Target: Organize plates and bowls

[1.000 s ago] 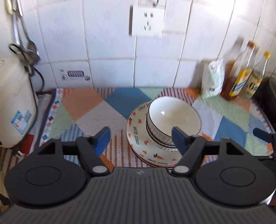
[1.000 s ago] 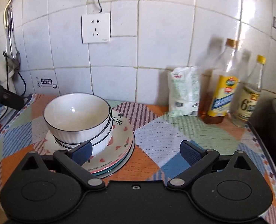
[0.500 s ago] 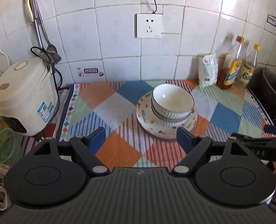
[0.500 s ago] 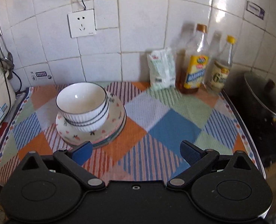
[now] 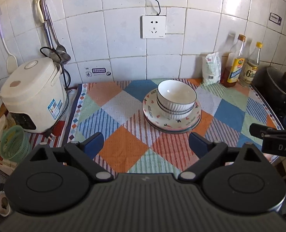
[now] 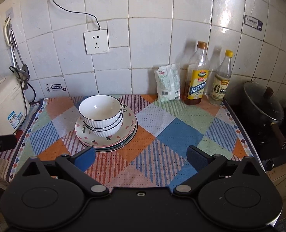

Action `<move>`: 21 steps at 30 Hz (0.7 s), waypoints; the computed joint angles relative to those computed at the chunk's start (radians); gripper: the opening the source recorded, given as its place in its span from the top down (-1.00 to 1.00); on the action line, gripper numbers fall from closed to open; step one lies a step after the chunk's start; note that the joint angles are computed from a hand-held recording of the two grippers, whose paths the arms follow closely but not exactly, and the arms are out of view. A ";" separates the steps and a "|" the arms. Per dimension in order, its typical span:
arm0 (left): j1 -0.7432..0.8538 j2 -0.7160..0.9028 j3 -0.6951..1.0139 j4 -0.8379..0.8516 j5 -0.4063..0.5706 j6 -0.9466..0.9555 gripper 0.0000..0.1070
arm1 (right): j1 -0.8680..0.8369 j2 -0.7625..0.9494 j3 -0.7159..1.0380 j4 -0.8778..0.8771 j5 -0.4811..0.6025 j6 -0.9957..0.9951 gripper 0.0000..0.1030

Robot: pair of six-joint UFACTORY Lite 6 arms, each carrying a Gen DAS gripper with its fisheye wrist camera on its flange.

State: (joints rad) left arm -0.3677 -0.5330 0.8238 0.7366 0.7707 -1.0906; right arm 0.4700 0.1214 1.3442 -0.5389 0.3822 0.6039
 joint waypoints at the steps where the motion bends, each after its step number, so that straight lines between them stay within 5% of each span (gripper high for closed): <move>1: -0.013 -0.010 -0.007 0.003 0.012 -0.007 -0.79 | 0.005 -0.016 -0.013 0.000 0.003 0.004 -0.97; 8: 0.008 -0.028 -0.031 -0.106 0.039 0.074 -0.79 | 0.041 -0.124 -0.114 -0.047 -0.016 0.072 -0.97; 21: -0.082 -0.053 -0.070 0.027 0.147 -0.055 -0.79 | 0.093 -0.179 -0.157 -0.185 0.030 0.222 -0.98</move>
State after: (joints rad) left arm -0.4493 -0.5862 0.7533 0.7634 0.9176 -1.1456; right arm 0.5633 -0.0574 1.1869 -0.7242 0.4123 0.8260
